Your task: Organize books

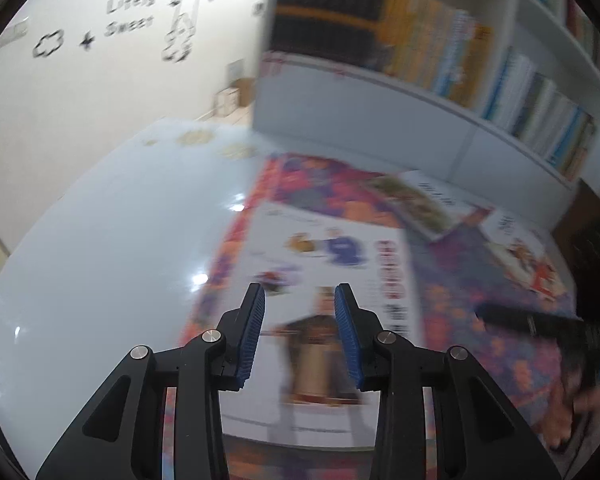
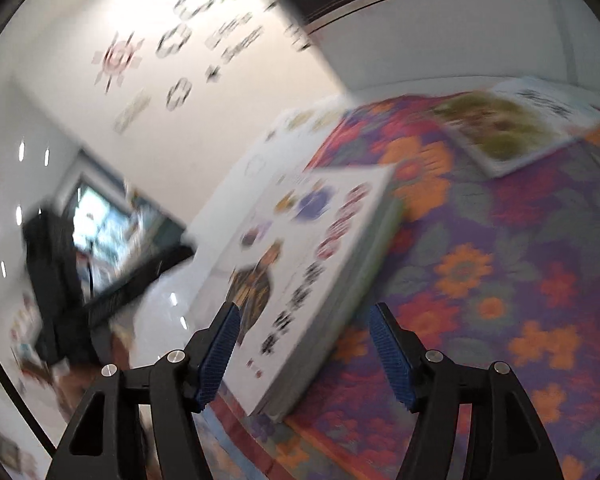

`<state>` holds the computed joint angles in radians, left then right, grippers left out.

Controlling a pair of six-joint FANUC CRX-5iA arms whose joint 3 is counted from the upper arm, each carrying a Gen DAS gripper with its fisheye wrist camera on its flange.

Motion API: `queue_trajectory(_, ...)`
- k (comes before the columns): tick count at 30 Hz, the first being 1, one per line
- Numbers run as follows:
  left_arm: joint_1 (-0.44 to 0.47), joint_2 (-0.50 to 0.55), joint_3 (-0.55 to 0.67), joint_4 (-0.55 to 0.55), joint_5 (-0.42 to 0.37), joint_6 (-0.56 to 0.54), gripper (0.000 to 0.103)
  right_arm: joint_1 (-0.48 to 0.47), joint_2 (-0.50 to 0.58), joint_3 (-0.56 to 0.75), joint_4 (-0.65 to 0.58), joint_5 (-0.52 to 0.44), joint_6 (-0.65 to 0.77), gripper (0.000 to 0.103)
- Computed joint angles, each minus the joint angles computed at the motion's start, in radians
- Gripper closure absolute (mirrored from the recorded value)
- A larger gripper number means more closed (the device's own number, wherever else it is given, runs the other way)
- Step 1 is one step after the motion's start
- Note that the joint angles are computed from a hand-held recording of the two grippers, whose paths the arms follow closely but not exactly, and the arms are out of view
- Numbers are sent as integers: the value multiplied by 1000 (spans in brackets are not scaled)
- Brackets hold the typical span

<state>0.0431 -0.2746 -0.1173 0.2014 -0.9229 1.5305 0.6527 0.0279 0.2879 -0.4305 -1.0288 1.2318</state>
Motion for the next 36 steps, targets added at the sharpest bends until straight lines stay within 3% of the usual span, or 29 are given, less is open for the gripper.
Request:
queue_trajectory(2,-52,4,-3,13,23,-11,70,-63,-30,-36,-40,39,-46,33)
queue_trajectory(9,-250,72,-63,162,112,-135,70,-248,-21,-79,-157,94,-126,33)
queue_trajectory(13,-338,161,28,5,41,-74,70,-290,33,-55,-181,98,-162,33)
queue_trajectory(16,-320,179,8,65,24,-81,70,-292,76,-40,-192,137,-172,33)
queue_trajectory(17,-316,178,1,77,25,-86,70,-294,94,-32,-204,149,-183,39)
queue_trajectory(19,-322,177,1,59,32,-71,70,-263,122,-16,-132,199,-229,41)
queue_trajectory(25,-317,203,-13,105,-19,-87,70,-241,224,92,-41,189,-351,41)
queue_trajectory(30,-317,189,-29,114,-10,-93,70,-240,260,122,-10,224,-445,41)
queue_trajectory(33,-309,185,-41,138,-8,-105,69,-202,254,82,106,283,-490,57)
queue_trajectory(36,-307,179,-49,148,-5,-109,68,-187,239,15,162,381,-526,85)
